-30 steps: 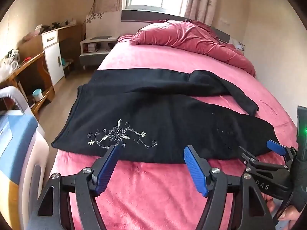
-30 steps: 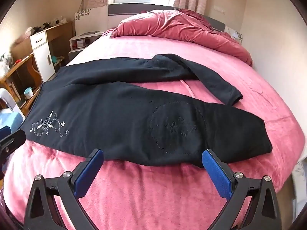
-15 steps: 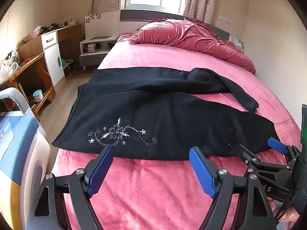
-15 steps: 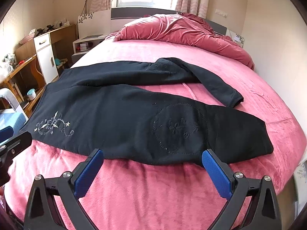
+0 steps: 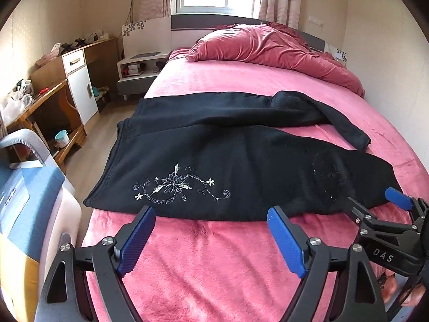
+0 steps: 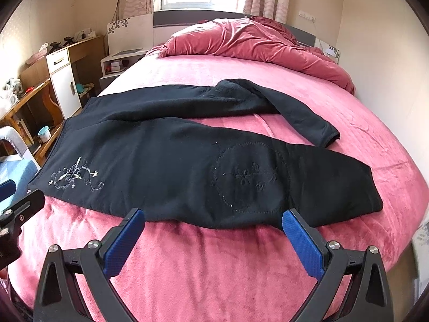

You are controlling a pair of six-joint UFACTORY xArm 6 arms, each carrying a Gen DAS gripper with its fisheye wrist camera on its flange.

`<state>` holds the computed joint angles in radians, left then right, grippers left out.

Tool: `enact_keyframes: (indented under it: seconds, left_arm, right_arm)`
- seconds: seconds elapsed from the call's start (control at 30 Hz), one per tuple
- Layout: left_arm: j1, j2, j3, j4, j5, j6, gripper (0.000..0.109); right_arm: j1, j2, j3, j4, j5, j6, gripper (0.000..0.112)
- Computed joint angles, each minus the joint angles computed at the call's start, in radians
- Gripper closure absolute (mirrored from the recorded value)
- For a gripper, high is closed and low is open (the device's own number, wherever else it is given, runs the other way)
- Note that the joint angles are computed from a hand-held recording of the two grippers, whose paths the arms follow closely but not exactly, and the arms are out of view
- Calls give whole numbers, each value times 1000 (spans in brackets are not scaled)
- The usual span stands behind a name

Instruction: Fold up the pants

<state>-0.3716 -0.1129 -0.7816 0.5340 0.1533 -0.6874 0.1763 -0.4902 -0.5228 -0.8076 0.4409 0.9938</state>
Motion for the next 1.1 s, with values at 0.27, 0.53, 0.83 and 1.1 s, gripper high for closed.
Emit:
enact_keyframes:
  seconds: [0.27,0.53,0.83,1.1]
  left_arm:
    - [5,1,-5,34,10,-36,21]
    - [8,4,-12,33,26,-47,21]
    - [7,7,-13,34,29,-48,21]
    - [4,14,-16,-27,38,2,21]
  right_arm:
    - [-2,11,5,34,-21,-24,9]
    - [-3,22,1,50,-17,-32,9]
    - [-12,24,7,73,-24,-43,9]
    - [-30,36,13,141,-39,-82,9]
